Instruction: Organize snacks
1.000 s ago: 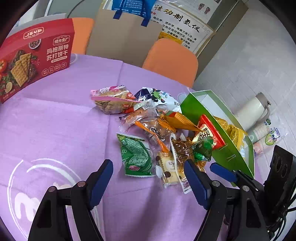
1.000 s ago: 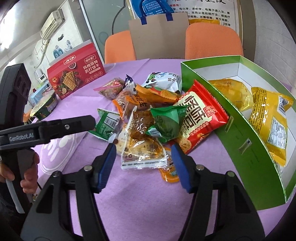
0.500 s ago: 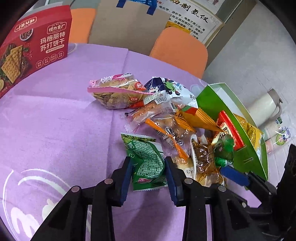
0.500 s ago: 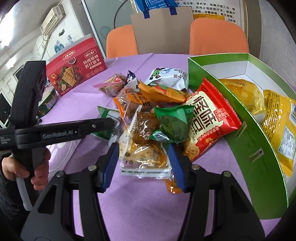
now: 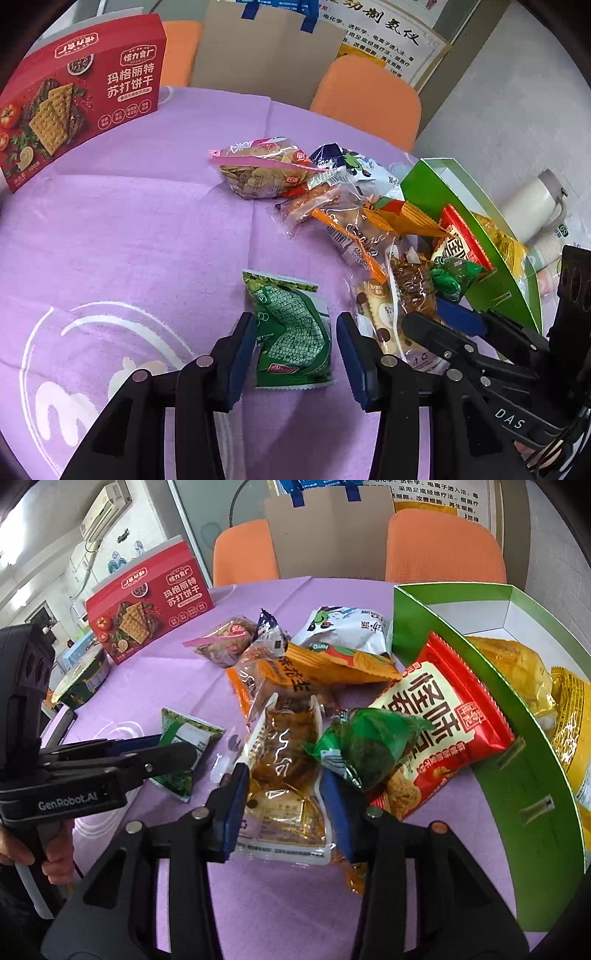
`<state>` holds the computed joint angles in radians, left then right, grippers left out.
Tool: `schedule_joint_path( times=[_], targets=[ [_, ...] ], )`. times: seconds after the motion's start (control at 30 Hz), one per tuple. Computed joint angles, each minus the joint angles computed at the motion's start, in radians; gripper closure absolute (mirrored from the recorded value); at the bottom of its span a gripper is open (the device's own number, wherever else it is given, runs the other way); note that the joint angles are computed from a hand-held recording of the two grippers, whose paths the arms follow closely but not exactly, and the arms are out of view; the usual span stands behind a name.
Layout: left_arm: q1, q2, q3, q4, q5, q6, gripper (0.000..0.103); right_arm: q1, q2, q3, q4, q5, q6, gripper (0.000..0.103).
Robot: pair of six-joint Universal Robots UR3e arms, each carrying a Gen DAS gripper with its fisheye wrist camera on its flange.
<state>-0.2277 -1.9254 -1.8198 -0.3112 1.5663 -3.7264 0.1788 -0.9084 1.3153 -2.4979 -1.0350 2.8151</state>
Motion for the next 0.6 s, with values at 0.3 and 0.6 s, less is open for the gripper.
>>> schedule_joint_path(
  times=[0.3,0.6],
  targets=[
    [-0.053,0.054,-0.019,-0.013,0.065,0.003,0.07,-0.026,-0.144,0.182,-0.069,0.104,-0.077,0.076],
    [-0.108,0.142,0.038,-0.048,0.129,0.02,0.07,-0.071,-0.261,0.302,-0.122,0.162,-0.103,0.077]
  ],
)
